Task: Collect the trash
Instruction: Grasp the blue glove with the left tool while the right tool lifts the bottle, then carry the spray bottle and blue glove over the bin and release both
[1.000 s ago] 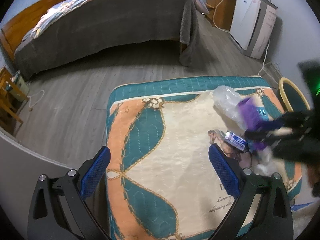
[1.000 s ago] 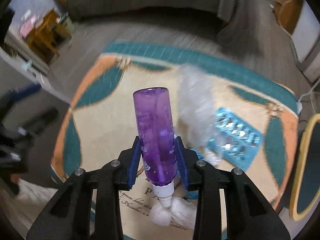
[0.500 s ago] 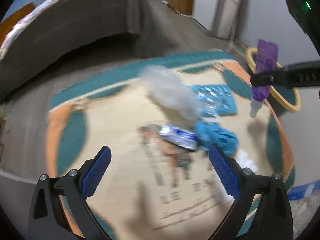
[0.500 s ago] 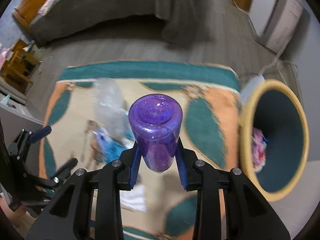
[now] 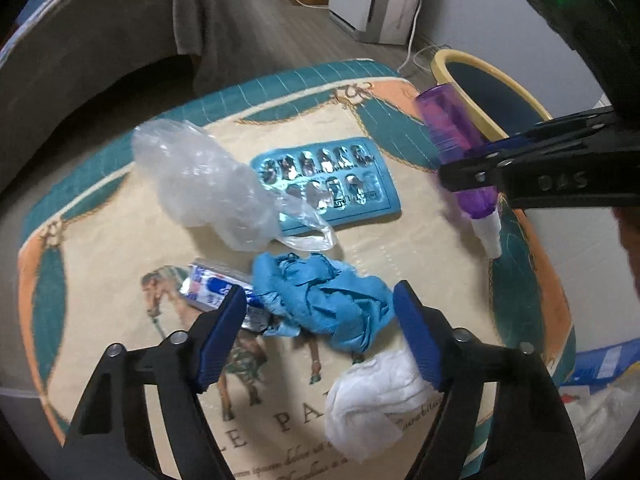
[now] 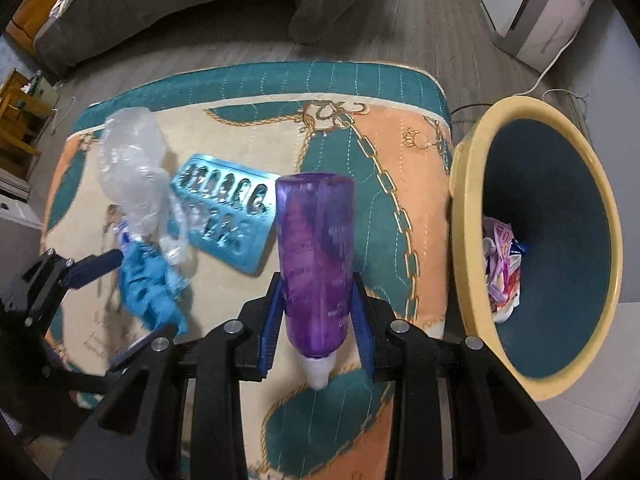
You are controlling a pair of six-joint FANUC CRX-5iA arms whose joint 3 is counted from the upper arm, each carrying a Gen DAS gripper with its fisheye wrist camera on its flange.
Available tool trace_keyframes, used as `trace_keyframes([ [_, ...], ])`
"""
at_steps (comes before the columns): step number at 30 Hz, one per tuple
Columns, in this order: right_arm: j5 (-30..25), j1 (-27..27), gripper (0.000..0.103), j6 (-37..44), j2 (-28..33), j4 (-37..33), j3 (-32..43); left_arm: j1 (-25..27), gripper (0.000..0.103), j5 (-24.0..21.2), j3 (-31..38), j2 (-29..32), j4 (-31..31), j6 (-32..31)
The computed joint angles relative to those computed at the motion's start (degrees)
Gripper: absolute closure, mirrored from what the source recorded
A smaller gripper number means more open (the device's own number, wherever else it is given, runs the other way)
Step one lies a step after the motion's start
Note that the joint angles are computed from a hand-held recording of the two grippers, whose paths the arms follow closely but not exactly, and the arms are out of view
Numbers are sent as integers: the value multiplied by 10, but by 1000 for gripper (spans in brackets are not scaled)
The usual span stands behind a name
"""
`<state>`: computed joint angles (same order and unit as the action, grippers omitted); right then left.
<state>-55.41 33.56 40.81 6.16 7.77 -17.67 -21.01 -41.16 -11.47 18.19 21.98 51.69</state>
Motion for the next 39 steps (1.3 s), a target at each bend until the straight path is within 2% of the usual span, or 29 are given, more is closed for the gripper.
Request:
trace_keyframes([
  [2,1,-1,71,-5,7,5,-4,0,37,1,2,5,-5,2],
  [7,13,-7,66,-23,5,6,-13,1,47,17,-7,0,4,-18],
  [9,15,-4,51,-37,3,18,-17,4,49,17,-10,0,12,-22],
  [12,20,-8,44,-37,0,27,-23,8,51,16,-13,-3,17,-30],
  [21,-35,14,46,-17,33,51,2,10,51,24,-37,-44,21,-67],
  [22,-45,21,49,-14,40,52,10,11,51,24,-39,-48,19,-67],
  [24,-49,25,67,9,47,46,17,13,51,22,-42,-55,16,-64],
  [25,-50,28,69,10,48,50,17,14,51,20,-42,-58,15,-61],
  [31,-48,35,70,13,32,61,4,11,51,4,-25,-60,-15,-22],
  [39,-4,27,70,-62,-46,114,-29,-3,51,9,-1,-70,-24,0],
])
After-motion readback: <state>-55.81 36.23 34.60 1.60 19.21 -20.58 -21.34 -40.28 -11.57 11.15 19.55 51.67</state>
